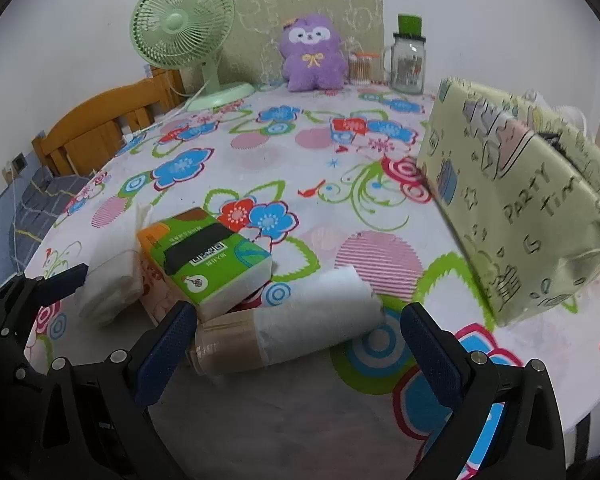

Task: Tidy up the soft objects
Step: 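Reach down and grasp the white crumpled tissue with the right tool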

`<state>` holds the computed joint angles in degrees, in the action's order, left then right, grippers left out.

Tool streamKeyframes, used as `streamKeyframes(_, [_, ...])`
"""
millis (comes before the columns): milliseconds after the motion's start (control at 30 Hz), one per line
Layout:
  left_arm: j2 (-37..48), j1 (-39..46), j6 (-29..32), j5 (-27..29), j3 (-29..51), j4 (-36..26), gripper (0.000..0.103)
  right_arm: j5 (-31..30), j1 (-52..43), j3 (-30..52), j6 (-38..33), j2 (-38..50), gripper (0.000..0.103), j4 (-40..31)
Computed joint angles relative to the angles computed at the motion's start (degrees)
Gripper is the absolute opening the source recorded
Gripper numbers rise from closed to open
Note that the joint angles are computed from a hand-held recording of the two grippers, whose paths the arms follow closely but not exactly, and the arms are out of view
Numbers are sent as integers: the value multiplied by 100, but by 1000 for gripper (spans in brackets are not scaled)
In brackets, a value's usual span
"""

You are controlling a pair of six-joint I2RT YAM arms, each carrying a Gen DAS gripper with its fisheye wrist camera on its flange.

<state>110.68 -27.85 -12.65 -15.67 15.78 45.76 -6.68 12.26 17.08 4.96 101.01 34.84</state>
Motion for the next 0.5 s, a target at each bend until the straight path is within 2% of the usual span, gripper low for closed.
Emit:
streamKeyframes(200, [24,-4,27,-18,30,-13,103,-72,-12,135,187,190,98,-92])
streamKeyframes(267, [33,-19,49,-32,52,-38,103,17,44,153,178,208,90,-72])
streamKeyframes(333, [32,-46,62,-69,67,-68,103,85,80,199,150,228,87,-108])
streamKeyframes(367, [30,-51,63,-72,76,-85,103,79,85,195,133,221,82,-104])
streamKeyframes(500, [-8,-59,67,-76,106,-180,103,108,132,193,70,166,71,-120])
